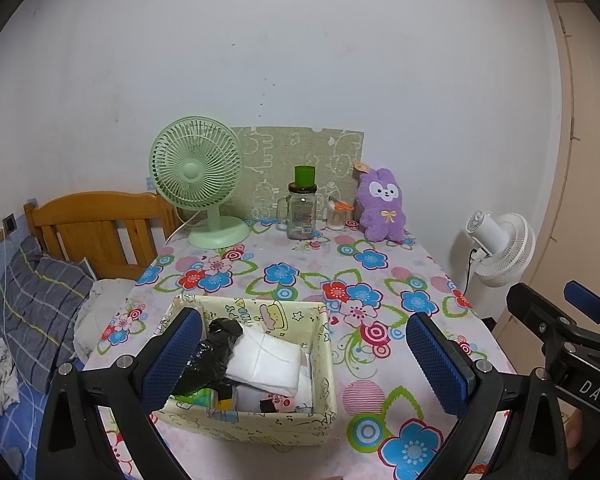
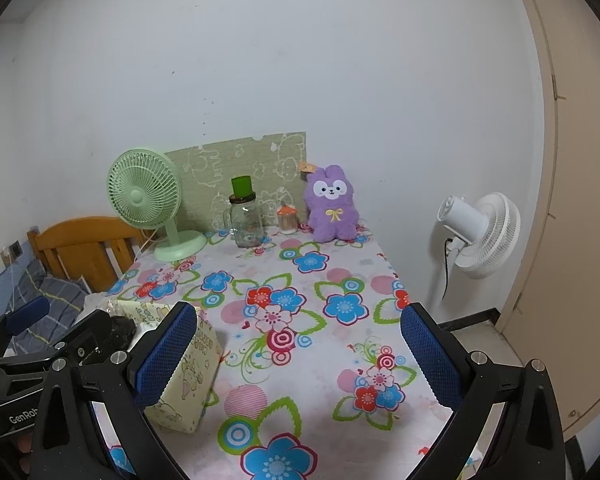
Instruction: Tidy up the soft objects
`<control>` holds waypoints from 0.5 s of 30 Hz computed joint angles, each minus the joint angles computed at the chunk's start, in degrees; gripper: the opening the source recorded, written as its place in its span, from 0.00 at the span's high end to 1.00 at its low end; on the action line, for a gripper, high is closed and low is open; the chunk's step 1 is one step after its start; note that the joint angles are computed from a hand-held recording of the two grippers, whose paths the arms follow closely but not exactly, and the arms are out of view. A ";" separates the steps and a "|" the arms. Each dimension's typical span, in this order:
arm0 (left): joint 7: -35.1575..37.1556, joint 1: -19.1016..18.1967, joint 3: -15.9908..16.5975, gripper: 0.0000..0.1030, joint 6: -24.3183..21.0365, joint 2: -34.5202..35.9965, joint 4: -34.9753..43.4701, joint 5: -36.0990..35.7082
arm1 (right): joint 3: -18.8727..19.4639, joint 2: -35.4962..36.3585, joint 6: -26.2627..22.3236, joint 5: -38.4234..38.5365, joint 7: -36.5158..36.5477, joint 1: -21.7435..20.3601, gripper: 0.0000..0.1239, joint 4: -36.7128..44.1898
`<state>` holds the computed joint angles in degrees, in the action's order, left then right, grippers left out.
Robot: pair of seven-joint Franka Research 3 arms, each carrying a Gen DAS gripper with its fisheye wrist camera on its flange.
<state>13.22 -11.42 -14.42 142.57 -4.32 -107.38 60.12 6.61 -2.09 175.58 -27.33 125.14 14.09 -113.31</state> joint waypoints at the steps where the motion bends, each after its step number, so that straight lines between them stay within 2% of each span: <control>1: -0.05 0.00 -0.02 0.00 -0.13 0.03 0.07 0.09 | 0.01 0.02 0.02 -0.22 0.23 -0.04 0.17 0.04; 15: -0.10 -0.11 0.08 0.00 -0.46 0.37 0.45 0.15 | -0.39 0.42 -0.29 -3.15 3.14 0.27 0.17 0.73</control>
<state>13.12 -11.53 -14.35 142.11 -3.95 -106.93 60.27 6.22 -1.68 175.30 -30.48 128.28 14.36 -112.57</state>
